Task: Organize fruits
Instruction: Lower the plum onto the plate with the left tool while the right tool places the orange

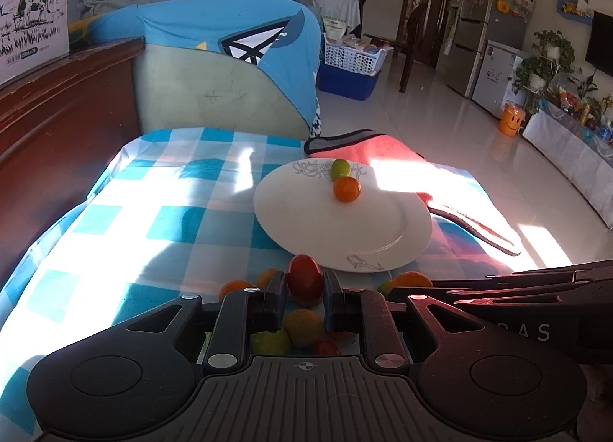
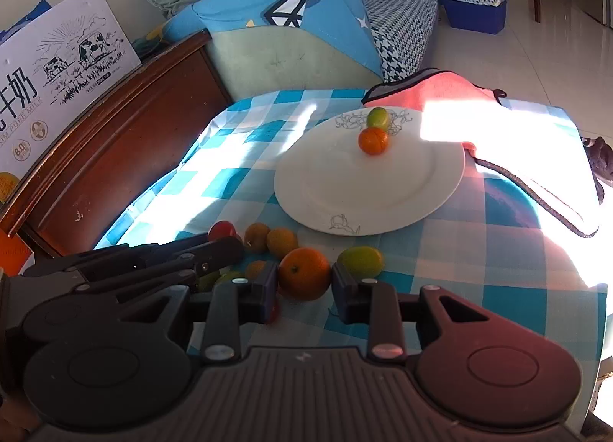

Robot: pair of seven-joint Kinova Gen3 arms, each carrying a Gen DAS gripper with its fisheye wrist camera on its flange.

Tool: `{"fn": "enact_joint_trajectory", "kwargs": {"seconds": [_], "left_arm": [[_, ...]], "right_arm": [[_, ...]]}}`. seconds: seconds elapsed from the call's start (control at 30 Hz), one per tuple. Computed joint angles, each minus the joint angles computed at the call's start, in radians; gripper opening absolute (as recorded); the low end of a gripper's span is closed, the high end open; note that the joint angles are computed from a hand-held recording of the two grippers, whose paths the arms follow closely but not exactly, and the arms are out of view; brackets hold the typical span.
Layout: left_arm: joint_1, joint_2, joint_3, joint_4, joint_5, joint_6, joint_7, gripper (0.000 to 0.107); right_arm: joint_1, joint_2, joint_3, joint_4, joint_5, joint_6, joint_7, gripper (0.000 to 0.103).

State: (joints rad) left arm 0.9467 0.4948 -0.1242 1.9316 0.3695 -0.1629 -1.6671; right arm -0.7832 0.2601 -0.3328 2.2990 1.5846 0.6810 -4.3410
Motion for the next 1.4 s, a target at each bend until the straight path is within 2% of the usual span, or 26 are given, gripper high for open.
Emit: {"fn": "enact_joint_trajectory", "kwargs": {"seconds": [0.07, 0.23, 0.5, 0.7, 1.13, 1.23, 1.4], "left_arm": [[-0.033, 0.007, 0.026, -0.021, -0.020, 0.009, 0.001, 0.017], [-0.038, 0.031, 0.014, -0.075, -0.051, 0.044, 0.008, 0.017], [-0.079, 0.073, 0.046, -0.162, -0.135, 0.099, 0.060, 0.017], [-0.087, 0.116, 0.042, -0.233, -0.197, 0.149, 0.113, 0.017], [-0.150, 0.187, 0.105, -0.349, -0.312, 0.235, 0.228, 0.017], [-0.115, 0.189, 0.065, -0.345, -0.324, 0.217, 0.259, 0.020], [-0.103, 0.176, 0.049, -0.335, -0.335, 0.210, 0.284, 0.024]], "right_arm": [[0.011, 0.000, 0.006, -0.001, 0.006, -0.009, 0.001, 0.031], [0.043, 0.001, 0.008, -0.003, 0.043, -0.026, -0.012, 0.031], [0.118, 0.017, 0.016, -0.015, 0.086, -0.067, -0.052, 0.031], [0.146, 0.033, 0.023, -0.032, 0.078, -0.078, -0.032, 0.031], [0.204, 0.071, 0.044, -0.062, 0.068, -0.119, -0.041, 0.031], [0.207, 0.075, 0.045, -0.065, 0.067, -0.115, -0.053, 0.033], [0.203, 0.069, 0.034, -0.055, 0.100, -0.087, -0.092, 0.033]]}}
